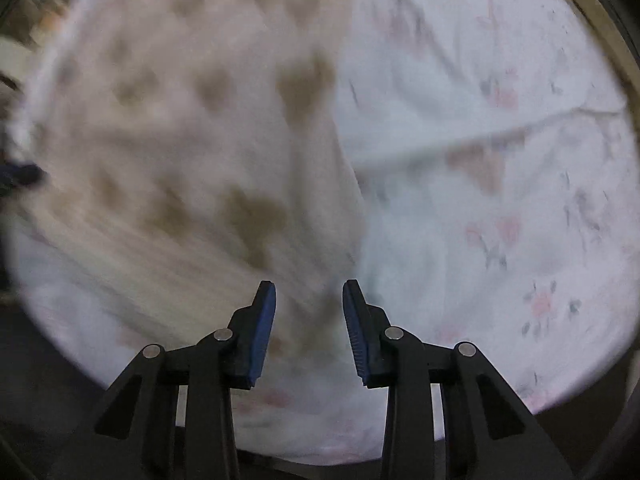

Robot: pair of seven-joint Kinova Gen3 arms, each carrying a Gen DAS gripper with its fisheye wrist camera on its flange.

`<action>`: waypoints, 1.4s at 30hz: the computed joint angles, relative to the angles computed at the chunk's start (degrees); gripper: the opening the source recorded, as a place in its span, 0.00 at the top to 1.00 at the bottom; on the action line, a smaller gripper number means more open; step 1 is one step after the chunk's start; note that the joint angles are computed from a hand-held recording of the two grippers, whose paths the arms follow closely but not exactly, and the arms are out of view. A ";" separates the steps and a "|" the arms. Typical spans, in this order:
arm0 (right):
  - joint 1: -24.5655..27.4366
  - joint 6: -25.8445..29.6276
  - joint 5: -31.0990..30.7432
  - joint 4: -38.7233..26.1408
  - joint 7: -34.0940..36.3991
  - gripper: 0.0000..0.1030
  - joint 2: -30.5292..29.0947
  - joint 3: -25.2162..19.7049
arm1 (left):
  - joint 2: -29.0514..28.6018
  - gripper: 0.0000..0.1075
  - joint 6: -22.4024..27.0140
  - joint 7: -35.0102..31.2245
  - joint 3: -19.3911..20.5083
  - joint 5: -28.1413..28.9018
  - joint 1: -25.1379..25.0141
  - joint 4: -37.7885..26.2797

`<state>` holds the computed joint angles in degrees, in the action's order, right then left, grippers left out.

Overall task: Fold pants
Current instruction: 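Release the hems and open both grippers above the folded pants, then grasp the elastic waistband with both grippers and lift it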

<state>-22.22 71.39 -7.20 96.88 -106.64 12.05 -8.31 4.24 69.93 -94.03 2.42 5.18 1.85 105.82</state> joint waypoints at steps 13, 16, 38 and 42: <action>10.66 -14.12 -11.93 -16.27 6.85 0.52 6.28 2.65 | 14.34 0.34 -7.90 -14.93 2.02 9.34 -5.67 -25.29; 13.14 -13.04 -12.93 -24.01 7.64 0.51 12.30 1.80 | 20.77 0.36 -8.08 -13.89 1.69 9.96 -5.24 -31.16; 10.44 8.64 -7.84 -72.85 9.43 0.88 48.80 0.68 | 51.44 0.95 11.07 -16.58 5.84 7.45 1.91 -70.67; 9.65 7.63 -7.08 -73.99 11.96 0.93 48.24 1.30 | 51.22 0.97 11.33 -18.08 5.22 6.82 2.95 -73.06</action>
<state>-12.57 79.02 -14.28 22.89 -94.68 60.30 -7.01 55.47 81.26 -112.11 7.64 12.00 4.80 32.76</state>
